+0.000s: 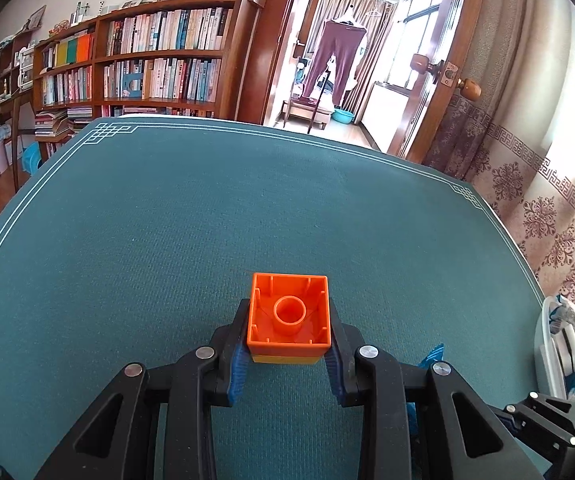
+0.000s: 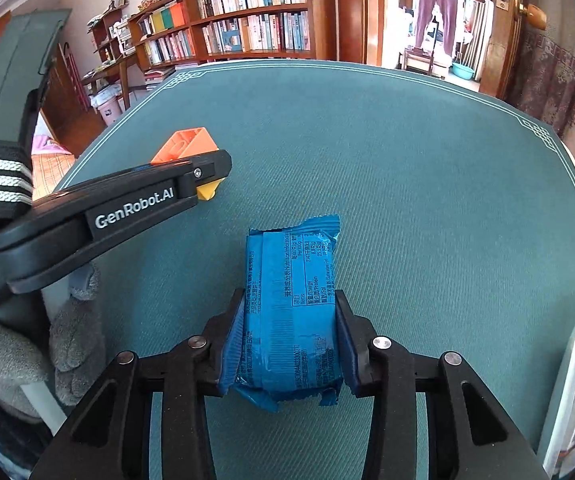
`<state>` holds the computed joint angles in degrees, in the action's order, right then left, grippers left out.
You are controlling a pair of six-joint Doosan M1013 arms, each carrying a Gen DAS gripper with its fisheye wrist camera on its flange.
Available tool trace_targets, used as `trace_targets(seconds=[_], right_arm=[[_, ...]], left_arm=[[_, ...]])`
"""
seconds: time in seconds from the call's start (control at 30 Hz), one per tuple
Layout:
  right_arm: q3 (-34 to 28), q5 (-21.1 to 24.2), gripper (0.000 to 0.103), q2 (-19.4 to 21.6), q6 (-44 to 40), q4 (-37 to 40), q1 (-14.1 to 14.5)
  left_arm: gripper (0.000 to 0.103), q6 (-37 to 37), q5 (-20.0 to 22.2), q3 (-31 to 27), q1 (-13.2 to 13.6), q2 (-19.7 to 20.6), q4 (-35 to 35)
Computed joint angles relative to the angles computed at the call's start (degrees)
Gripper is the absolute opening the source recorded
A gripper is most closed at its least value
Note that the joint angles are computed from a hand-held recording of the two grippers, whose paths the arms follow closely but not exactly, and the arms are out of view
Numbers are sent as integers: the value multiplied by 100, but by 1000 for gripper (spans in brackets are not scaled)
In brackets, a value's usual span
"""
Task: Organize objects
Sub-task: 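Carry the orange block and blue pack over the clear bowl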
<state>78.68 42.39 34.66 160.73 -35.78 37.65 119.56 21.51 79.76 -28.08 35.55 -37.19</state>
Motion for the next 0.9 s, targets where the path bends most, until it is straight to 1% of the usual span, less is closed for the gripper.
trace_targets(seconds=[0.17,0.27,0.53,0.7,0.9], right_arm=[[283,-156,42,-195,493,-161,55],[515,-328,42,-362,872,-286,79],[1134,-583,42,-859,1969,-937,213],[1532,-573,42,-1186,2778,-1417,318],[1951,-422,42,-1541,3618,-1892,414]], left_arm=[[34,72,-52,46,-23,-28,12],[34,68,-77,63,-43,-36,65],[34,212,-138,120,-97,-87,116],[34,359,-228,234,-165,-164,156],[34,427,-268,369,-256,-245,290]])
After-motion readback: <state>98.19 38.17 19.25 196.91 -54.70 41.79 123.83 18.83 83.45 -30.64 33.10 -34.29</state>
